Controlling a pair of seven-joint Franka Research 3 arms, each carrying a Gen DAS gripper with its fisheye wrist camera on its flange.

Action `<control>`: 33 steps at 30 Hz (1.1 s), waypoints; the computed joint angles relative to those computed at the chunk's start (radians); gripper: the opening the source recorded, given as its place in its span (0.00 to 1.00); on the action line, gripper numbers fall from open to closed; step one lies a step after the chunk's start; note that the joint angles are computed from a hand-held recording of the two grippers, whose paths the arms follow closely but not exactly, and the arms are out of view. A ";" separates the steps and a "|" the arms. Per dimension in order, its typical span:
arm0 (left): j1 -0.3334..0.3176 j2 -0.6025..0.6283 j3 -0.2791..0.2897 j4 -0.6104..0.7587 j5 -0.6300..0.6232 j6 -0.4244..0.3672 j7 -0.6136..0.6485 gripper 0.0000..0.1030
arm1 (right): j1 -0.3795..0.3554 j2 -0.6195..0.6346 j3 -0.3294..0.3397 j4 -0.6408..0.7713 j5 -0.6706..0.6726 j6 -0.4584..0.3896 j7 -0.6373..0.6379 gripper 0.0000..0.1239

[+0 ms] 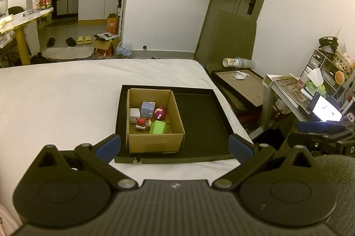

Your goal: Organize rigid objects

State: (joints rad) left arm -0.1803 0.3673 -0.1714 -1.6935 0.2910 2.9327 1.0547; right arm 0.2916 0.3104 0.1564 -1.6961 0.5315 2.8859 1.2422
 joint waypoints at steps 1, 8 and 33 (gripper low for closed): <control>0.001 0.000 -0.001 0.000 -0.002 0.000 0.001 1.00 | 0.000 0.000 0.000 0.001 0.001 -0.001 0.001 0.83; 0.002 0.000 -0.004 0.002 -0.009 -0.006 0.004 1.00 | 0.002 0.001 -0.002 0.002 -0.003 -0.003 0.004 0.83; -0.014 0.008 0.010 0.016 0.011 -0.019 -0.017 1.00 | 0.005 -0.005 -0.005 -0.009 -0.016 0.002 0.017 0.83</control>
